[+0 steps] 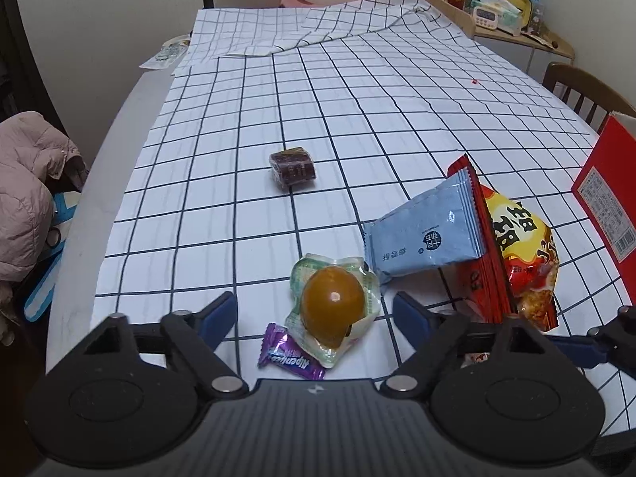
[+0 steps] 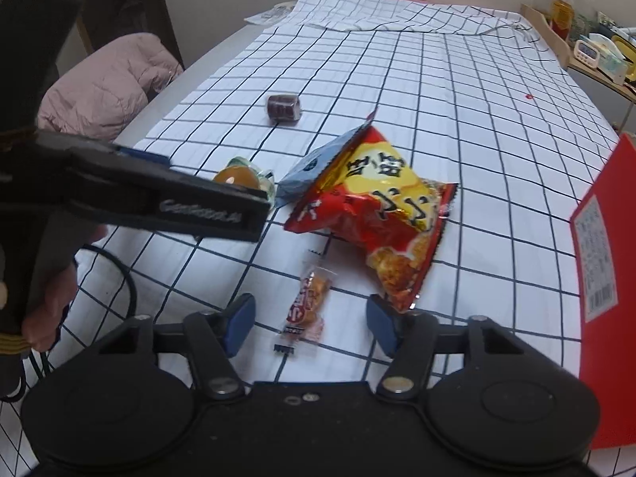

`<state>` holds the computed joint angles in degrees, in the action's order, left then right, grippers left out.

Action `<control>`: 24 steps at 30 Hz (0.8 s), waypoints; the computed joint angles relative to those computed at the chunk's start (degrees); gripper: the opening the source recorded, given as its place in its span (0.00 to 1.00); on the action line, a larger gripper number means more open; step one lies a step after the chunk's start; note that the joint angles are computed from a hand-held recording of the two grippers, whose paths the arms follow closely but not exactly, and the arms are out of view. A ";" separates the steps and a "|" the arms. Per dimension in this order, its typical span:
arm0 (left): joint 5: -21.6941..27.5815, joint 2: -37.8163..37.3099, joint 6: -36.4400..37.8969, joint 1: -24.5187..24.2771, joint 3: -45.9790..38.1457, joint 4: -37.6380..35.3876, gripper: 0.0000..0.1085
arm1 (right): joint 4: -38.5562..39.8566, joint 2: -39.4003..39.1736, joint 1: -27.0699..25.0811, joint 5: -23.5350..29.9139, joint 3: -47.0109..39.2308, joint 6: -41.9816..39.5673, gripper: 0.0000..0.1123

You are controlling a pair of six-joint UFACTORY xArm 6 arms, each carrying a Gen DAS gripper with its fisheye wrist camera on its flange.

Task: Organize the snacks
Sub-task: 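Withdraw both tools from the box back to the remaining snacks, then grasp the orange egg snack with left tool while right tool grasps wrapped candy, then carry both snacks into the red box and open both tools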

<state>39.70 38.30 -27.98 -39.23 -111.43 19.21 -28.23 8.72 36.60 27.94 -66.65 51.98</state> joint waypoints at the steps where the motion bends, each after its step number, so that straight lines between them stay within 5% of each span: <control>1: 0.14 0.39 0.43 -0.09 -0.49 -0.01 0.68 | 0.20 0.15 0.05 0.14 -0.13 -0.24 0.47; 12: 1.94 2.93 2.36 -0.69 -4.13 1.12 0.39 | -0.19 0.85 0.54 1.89 -1.03 0.13 0.26; 14: 1.80 2.81 2.65 -0.52 -4.06 0.21 0.38 | 1.85 0.47 0.40 1.12 -0.57 -0.84 0.17; 24: 1.84 -0.20 -0.69 0.41 -0.62 -2.24 0.37 | 0.53 -1.79 0.61 1.36 1.02 2.52 0.16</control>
<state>41.54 38.10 -28.68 -38.82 -112.05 16.98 -27.70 6.93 37.21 29.30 -65.63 54.50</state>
